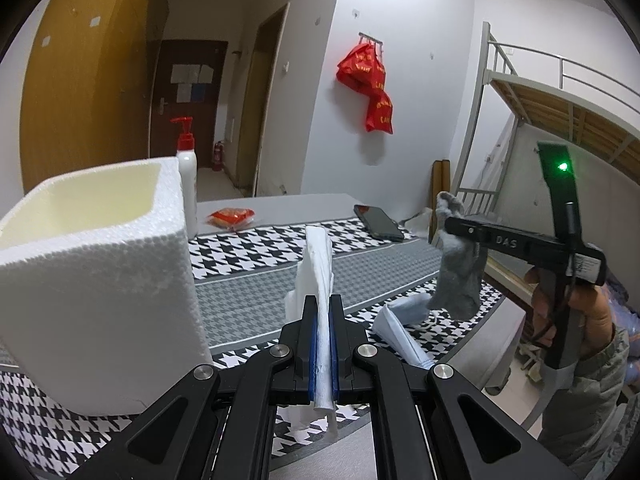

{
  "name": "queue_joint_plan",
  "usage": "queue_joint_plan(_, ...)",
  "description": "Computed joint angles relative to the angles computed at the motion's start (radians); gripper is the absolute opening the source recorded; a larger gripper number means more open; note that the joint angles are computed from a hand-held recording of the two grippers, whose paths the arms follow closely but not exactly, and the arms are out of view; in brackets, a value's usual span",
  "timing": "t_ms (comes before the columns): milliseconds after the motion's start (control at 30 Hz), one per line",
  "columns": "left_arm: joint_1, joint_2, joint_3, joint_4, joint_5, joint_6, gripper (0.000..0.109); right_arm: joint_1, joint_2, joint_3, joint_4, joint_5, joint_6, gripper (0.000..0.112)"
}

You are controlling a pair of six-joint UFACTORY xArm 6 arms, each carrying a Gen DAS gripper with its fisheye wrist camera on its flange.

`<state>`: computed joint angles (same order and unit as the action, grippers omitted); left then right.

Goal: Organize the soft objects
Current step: 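Lift the grey sock up with the right gripper, then carry the grey sock in the right gripper over the white foam box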

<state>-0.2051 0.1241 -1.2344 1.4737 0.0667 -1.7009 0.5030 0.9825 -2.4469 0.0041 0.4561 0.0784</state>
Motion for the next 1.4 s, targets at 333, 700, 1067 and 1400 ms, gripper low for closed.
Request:
queue_joint_plan(333, 0.0, -0.04, 0.008, 0.135, 0.011, -0.115, 0.005, 0.023, -0.199, 0.308, -0.012, -0.194, -0.009, 0.012)
queue_joint_plan(700, 0.0, -0.139, 0.085, 0.31, 0.034, -0.283, 0.005, 0.074, -0.302, 0.474, 0.068, -0.282, -0.108, 0.012)
queue_joint_plan(1067, -0.004, -0.237, 0.182, 0.273, 0.089, -0.264, 0.005, 0.127, -0.33, 0.537, 0.185, -0.305, -0.218, 0.012)
queue_joint_plan(1400, -0.002, -0.334, 0.279, 0.25, 0.147, -0.261, 0.005, 0.176, -0.334, 0.557, 0.277, -0.31, -0.313, 0.012)
